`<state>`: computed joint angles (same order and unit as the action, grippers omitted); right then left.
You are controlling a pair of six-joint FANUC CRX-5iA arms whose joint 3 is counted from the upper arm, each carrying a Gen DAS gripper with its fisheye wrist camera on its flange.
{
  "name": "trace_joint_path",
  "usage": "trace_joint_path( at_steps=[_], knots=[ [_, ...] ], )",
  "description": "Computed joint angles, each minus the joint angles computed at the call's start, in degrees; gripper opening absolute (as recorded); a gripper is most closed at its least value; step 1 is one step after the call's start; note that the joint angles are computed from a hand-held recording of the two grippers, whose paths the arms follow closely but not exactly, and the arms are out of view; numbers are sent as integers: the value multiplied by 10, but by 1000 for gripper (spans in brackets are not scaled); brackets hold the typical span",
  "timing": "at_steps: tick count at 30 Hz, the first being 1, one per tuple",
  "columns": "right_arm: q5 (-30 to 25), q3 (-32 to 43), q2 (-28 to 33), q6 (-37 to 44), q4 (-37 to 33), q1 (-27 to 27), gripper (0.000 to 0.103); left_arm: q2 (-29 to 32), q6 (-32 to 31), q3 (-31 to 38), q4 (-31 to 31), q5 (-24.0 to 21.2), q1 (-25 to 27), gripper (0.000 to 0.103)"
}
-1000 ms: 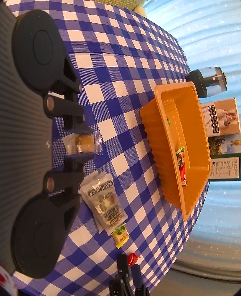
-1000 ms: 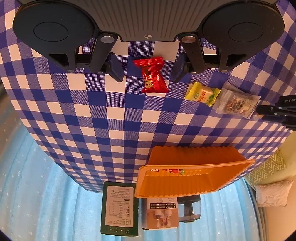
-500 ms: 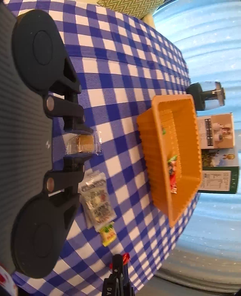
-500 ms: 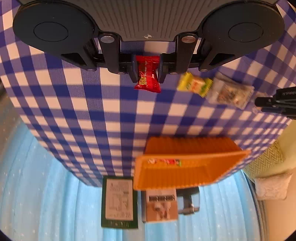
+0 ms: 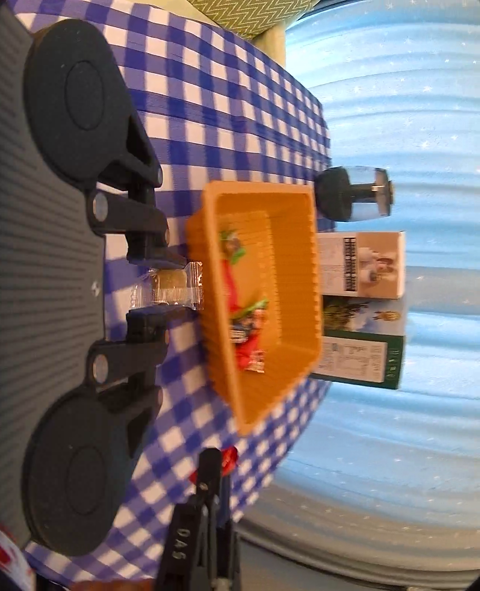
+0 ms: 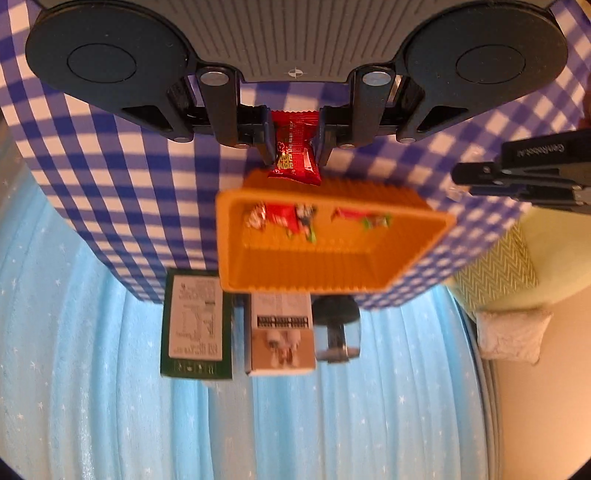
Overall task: Organize snacks
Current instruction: 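Carry both candies over the orange tray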
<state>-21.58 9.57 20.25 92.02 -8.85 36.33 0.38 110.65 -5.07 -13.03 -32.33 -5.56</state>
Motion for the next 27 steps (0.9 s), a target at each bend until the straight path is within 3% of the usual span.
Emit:
trace_joint_path(
  at_steps=[14,20,27],
  knots=[
    [-36,187,114,20,-38,-15,23,72,69,97,-43,2,31,18],
    [-67,246,155,15,-38,-15,23,95,39,101,9,11,54,18],
    [-90,277,180,26,-44,-13,23,113,10,112,23,8,51,18]
  ],
)
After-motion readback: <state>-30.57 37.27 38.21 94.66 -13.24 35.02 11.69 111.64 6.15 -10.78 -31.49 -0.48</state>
